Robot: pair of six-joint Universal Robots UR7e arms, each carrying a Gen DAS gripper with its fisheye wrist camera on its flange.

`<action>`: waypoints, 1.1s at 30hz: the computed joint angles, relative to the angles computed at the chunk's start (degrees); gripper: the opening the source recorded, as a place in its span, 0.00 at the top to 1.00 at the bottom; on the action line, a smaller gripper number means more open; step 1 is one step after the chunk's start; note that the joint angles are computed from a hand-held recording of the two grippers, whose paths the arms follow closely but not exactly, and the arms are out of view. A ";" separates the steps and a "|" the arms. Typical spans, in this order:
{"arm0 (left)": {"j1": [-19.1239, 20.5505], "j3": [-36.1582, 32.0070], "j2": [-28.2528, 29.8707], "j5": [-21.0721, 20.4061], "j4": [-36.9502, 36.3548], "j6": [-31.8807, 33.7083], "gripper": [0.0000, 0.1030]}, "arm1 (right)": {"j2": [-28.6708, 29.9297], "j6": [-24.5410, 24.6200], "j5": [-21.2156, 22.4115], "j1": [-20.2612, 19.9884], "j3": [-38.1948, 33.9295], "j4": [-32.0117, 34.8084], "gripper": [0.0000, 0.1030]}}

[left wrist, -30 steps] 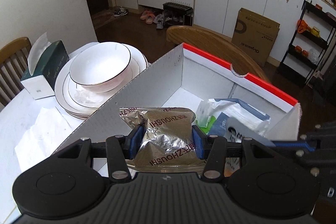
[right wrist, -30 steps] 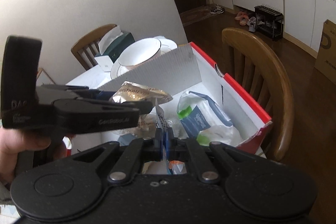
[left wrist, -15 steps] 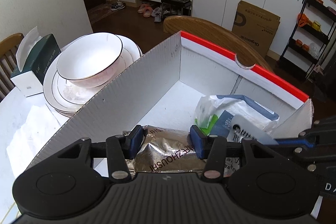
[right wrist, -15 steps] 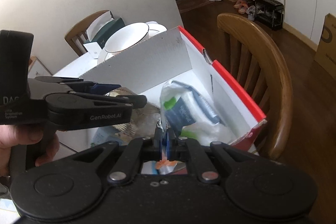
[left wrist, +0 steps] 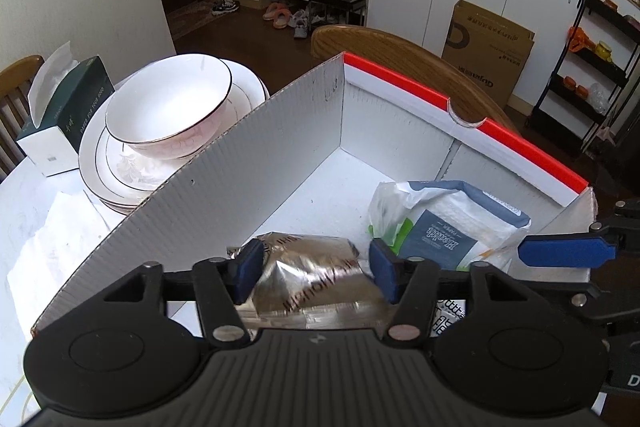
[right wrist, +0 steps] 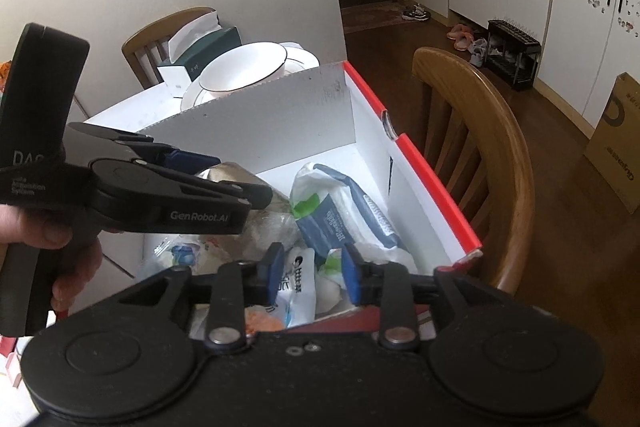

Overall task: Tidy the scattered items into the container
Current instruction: 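Lower both packets into the box and open both grippers, then withdraw both tools from the box toward the pink clips on the table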

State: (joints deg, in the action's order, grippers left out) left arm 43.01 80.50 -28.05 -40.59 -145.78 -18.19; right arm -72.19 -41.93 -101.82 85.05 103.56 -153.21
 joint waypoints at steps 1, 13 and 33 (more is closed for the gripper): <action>-0.07 0.27 -0.13 -0.03 -0.47 0.17 0.41 | -0.10 0.06 0.17 -0.04 -0.10 0.37 0.64; -1.18 4.93 -3.04 -0.96 -4.04 -0.36 0.36 | -1.97 -0.62 2.79 -0.53 0.56 1.95 0.45; -5.68 15.72 -10.69 0.34 -10.76 -2.98 0.27 | -6.15 -1.51 5.28 1.04 5.37 0.32 0.30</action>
